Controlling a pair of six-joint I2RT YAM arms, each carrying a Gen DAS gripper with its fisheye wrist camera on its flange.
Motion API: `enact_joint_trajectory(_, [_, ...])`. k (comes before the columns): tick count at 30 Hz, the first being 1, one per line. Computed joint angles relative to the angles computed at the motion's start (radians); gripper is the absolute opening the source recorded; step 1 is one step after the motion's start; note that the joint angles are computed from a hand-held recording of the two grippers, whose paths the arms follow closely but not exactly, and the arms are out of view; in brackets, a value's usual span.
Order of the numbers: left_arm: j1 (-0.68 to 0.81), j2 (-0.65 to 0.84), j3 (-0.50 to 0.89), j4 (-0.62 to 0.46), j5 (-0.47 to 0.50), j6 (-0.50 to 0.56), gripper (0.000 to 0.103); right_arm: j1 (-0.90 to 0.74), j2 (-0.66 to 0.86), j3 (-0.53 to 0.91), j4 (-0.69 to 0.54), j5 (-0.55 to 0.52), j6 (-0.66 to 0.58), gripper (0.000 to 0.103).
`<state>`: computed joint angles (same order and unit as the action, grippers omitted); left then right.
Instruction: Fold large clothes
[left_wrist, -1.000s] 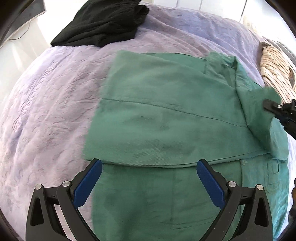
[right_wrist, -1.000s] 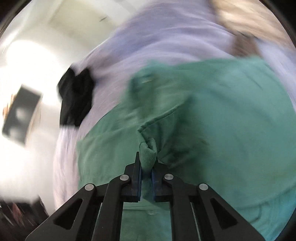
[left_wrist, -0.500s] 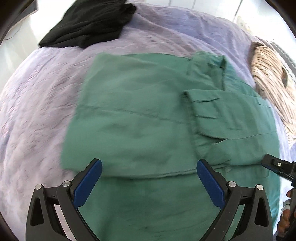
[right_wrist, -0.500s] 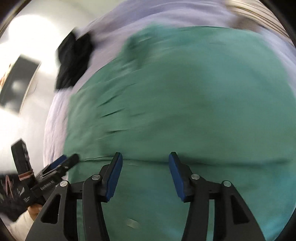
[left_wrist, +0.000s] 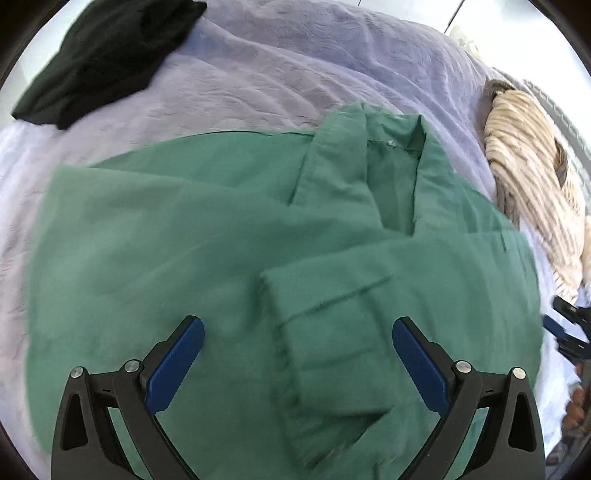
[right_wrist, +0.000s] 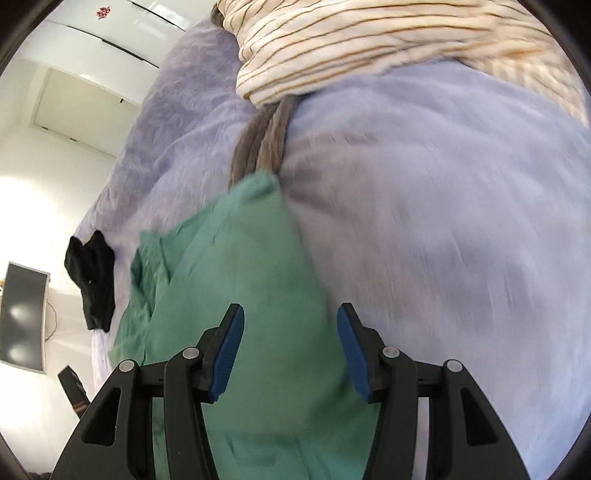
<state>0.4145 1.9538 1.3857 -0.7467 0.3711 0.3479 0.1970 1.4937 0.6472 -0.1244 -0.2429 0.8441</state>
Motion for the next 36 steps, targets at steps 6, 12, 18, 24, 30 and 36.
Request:
enact_joint_trajectory(6, [-0.030,0.024,0.017,0.016,0.011,-0.030,0.060,-0.046,0.316,0.205,0.060,-0.097,-0.029,0.057])
enact_joint_trajectory(12, [-0.023,-0.010,0.028,0.027,0.067,-0.029,0.020,-0.026,0.364,0.311,-0.051,-0.058,-0.130,0.003])
enact_joint_trajectory(18, [-0.093,0.063,0.050,0.108,-0.020,-0.027,0.021,-0.037,0.398,0.340,-0.053,-0.012,-0.171,0.003])
enact_joint_trajectory(24, [-0.114,-0.016,-0.052,0.210,-0.140,-0.033,0.059,-0.073,0.444,0.269,0.082,-0.070,-0.096,0.006])
enact_joint_trajectory(30, [-0.051,-0.129,-0.085,0.169,-0.095,0.004,0.082,-0.093,0.153,0.054,0.062,-0.152,-0.013,0.059])
enact_joint_trajectory(36, [-0.123,-0.133,-0.132,0.187,-0.133,0.000,0.082,-0.074,-0.204,-0.356,0.264,-0.302,0.307,0.039])
